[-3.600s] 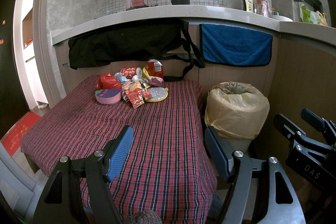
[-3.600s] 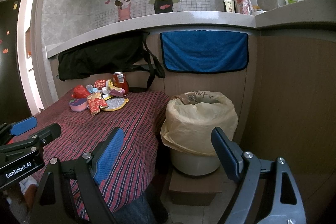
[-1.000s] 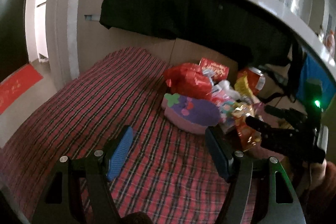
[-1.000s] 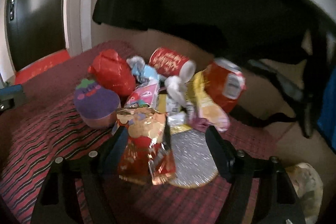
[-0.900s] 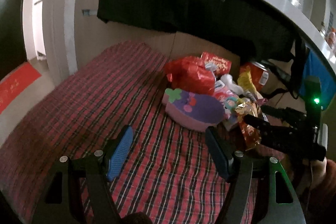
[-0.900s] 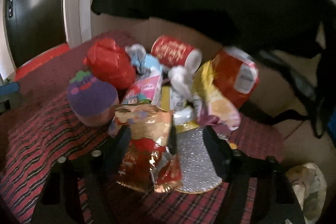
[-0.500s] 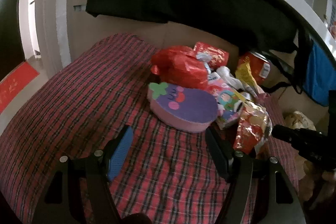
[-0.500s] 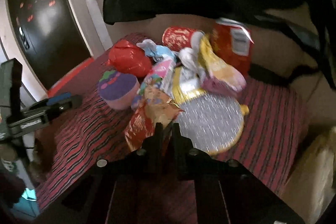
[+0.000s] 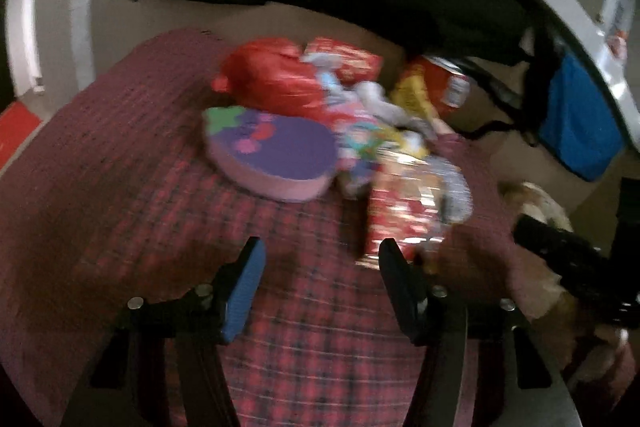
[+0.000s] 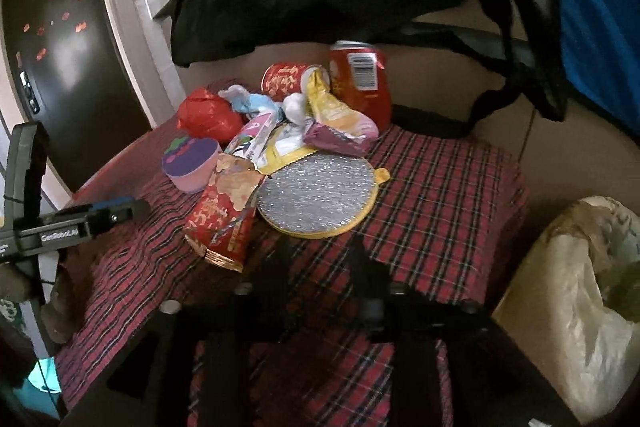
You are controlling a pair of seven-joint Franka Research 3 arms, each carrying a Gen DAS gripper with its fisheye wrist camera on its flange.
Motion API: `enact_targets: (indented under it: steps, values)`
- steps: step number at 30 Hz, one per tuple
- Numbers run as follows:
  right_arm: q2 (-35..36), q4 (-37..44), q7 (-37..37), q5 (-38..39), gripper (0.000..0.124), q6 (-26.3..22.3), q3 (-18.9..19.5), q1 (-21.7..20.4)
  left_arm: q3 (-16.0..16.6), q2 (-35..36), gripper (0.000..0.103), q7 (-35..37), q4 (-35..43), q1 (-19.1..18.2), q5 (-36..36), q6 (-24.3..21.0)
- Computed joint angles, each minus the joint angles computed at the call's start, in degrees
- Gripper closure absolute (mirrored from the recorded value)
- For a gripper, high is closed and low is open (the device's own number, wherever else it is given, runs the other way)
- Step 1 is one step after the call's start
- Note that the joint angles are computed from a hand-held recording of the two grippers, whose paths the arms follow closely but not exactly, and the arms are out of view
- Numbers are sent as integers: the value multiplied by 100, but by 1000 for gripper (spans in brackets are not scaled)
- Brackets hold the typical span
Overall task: Collect trash
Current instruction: 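Move both tools toward the trash pile on the plaid table, then grasp the red snack wrapper with the left tool while the right tool grasps the yellow chip bag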
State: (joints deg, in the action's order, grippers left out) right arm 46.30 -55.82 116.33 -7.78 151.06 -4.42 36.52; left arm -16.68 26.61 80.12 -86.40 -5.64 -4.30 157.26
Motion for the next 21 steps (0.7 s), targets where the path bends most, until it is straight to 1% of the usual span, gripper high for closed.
enact_targets:
  steps: [1,3,4,5,6,7,8,9,10,11,13,14,15,16,17,18,19,21]
  values:
    - [-67,-137,53,-40,91,87,-52,30,-215,71,43,273,112,92,-146,-19]
    - [-103,-234,137,-83,91,154,-106,51,-382,229,43,552,386,107,-288,-124]
    - [-102,-256,168,-70,91,191,-98,38,-412,352,43,646,589,66,-315,-199]
    - [-115,-304,196,-60,91,245,-92,29,-355,532,43,671,878,-54,-237,-301]
    - [-184,-436,249,-54,91,331,-106,24,-220,727,43,602,1197,-220,-87,-433]
    - [-264,-591,326,-84,91,416,-156,51,-40,995,43,457,1630,-421,108,-647]
    - [-340,-737,431,-129,90,495,-227,84,62,1240,43,351,2018,-545,222,-870]
    - [-442,-925,556,-165,90,594,-292,109,140,1468,44,252,2386,-637,302,-1097]
    - [-539,-1109,669,-177,90,699,-323,114,164,1628,44,197,2629,-683,332,-1237]
    - [-612,-1247,743,-176,90,789,-326,105,155,1886,45,147,3050,-731,319,-1521]
    - [-797,-1602,887,-178,88,1012,-353,96,235,2251,46,-13,3670,-869,366,-1908]
    - [-838,-1682,929,-202,87,1049,-378,106,326,2358,46,-182,3843,-950,410,-2024]
    - [-870,-1741,976,-251,87,1048,-427,136,356,2341,48,-262,3816,-965,440,-2044]
    - [-881,-1758,1010,-311,87,1018,-471,164,385,2278,59,-315,3681,-974,479,-1921]
    - [-883,-1750,1004,-357,87,994,-475,166,346,2197,69,-329,3537,-939,455,-1830]
    - [-878,-1735,1003,-408,87,983,-483,175,232,2105,83,-276,3360,-848,350,-1716]
    - [-861,-1689,1008,-470,87,965,-505,194,135,1970,93,-236,3120,-754,240,-1563]
    - [-799,-1545,1035,-595,87,922,-564,233,-3,1553,96,-163,2425,-573,59,-1027]
